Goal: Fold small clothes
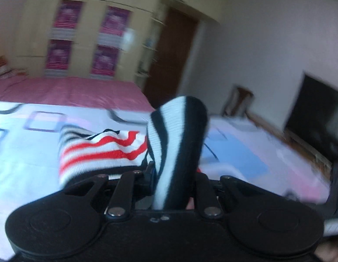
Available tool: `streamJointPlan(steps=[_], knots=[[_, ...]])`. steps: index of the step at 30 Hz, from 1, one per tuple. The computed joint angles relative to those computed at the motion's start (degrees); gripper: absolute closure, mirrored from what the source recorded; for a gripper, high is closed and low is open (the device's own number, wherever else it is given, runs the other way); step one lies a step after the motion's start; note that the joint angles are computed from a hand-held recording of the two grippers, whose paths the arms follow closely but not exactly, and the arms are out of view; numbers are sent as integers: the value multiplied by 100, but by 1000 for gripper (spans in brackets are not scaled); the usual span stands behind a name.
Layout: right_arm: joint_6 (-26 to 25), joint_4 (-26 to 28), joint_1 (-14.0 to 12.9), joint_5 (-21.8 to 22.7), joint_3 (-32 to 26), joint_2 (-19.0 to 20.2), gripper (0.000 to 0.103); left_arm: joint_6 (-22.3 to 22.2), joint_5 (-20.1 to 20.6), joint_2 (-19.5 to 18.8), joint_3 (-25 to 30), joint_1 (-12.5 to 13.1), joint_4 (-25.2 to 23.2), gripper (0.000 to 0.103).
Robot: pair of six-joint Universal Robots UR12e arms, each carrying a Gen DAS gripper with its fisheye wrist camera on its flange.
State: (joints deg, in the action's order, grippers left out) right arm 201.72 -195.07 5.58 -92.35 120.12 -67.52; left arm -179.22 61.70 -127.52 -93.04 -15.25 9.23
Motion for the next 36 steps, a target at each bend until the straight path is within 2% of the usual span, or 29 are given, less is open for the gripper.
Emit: streamJointPlan(steps=[4,7,10,12,14,17,21,25,27,30,32,33,34,36], knots=[[133,19,-182,-176,299,-204,60,1127,325,-69,-9,-326,-659,85],[234,-101,-316,-53,446,-312,60,1849,661,-33,-209,-457,-518,78],[415,-289,-449,322,451,-344,60,2186,602,55,-386,-454,-481,68],[559,-354,-552,751,391,-319,60,2397,432,124,-454,-384,-606,57],[638,-306,-606,1145,277,-268,60,2471,195,226,-556,-295,-709,53],[619,-62,-634,1635,74,-153,60,2230,-39,403,-712,-163,-869,53],[584,353,-600,1811,-163,15,60,1480,-208,571,-848,81,-759,53],[707,624,-633,1987,-327,158,60,793,80,605,-855,198,-477,53],[843,566,-673,2122,-342,235,60,515,288,543,-752,224,-398,53],[939,571,-693,2259,-397,297,61,311,567,437,-545,202,-458,53],[807,622,-630,2164,-460,330,61,270,675,344,-386,184,-564,54],[774,627,-614,2121,-476,343,66,229,673,318,-346,183,-595,54],[799,570,-630,2200,-454,343,81,196,694,287,-304,174,-626,54],[829,437,-617,2113,-462,367,83,142,686,269,-279,168,-657,55]])
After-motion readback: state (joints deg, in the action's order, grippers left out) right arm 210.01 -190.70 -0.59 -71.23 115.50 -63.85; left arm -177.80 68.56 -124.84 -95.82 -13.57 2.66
